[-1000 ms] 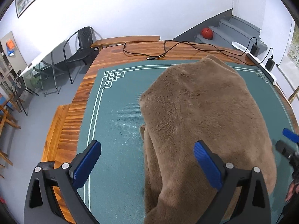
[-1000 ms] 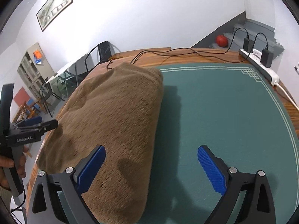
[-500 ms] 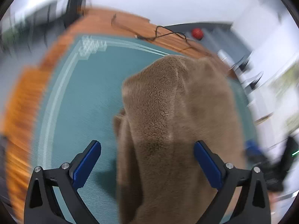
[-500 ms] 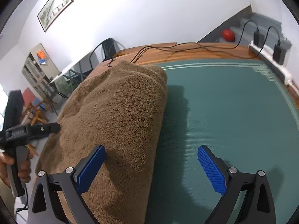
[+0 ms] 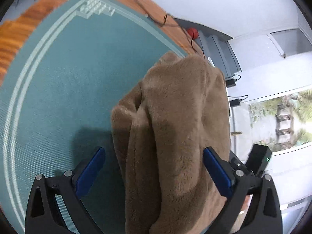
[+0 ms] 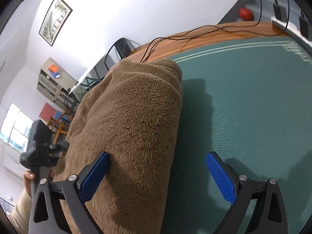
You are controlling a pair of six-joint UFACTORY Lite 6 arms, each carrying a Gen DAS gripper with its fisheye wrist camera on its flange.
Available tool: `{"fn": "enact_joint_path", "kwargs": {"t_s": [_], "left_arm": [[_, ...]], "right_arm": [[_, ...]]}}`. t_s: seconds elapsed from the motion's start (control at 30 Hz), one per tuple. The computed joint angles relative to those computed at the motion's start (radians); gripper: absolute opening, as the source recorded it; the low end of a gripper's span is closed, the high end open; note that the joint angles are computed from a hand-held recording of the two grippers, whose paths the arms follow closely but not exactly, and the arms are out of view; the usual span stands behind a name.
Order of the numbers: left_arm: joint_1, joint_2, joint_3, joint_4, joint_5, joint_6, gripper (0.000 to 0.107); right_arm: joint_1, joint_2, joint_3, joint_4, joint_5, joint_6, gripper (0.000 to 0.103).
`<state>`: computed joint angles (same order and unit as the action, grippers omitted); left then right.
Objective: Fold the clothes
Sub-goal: 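Grasp the fleece bundle with the left gripper and lift it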
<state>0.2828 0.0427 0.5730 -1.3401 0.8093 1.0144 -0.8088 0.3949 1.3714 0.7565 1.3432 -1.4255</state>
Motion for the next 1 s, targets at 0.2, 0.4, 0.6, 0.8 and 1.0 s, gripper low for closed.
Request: {"fn": "enact_joint_path", "kwargs": {"t_s": [0.2, 0.4, 0.6, 0.8, 1.0], "left_arm": [[-0.008, 0.074, 0.031, -0.062, 0.047, 0.066, 0.102], [0.005, 0.184, 0.069, -0.113, 0.186, 0.148, 0.102], [0.004, 0.181, 0.071, -0.101, 0.217, 0.144, 0.098], [-0.066, 0.195, 0.091, -0.152, 0.188, 0.129, 0.070], [-0.177, -0.030, 0.060, -0.105, 0.097, -0.037, 0.061]], "right_arm": [[0.048, 0.096, 0.066, -0.002, 0.037, 0.081, 0.102], [0.078, 0.146, 0.081, -0.004, 0.077, 0.114, 0.102], [0.108, 0.140, 0.029, -0.024, 0.150, 0.076, 0.102], [0.109, 0.005, -0.079, -0.034, 0.075, 0.050, 0.067], [0.021, -0.215, -0.180, -0.029, 0.106, -0.017, 0.056]]}}
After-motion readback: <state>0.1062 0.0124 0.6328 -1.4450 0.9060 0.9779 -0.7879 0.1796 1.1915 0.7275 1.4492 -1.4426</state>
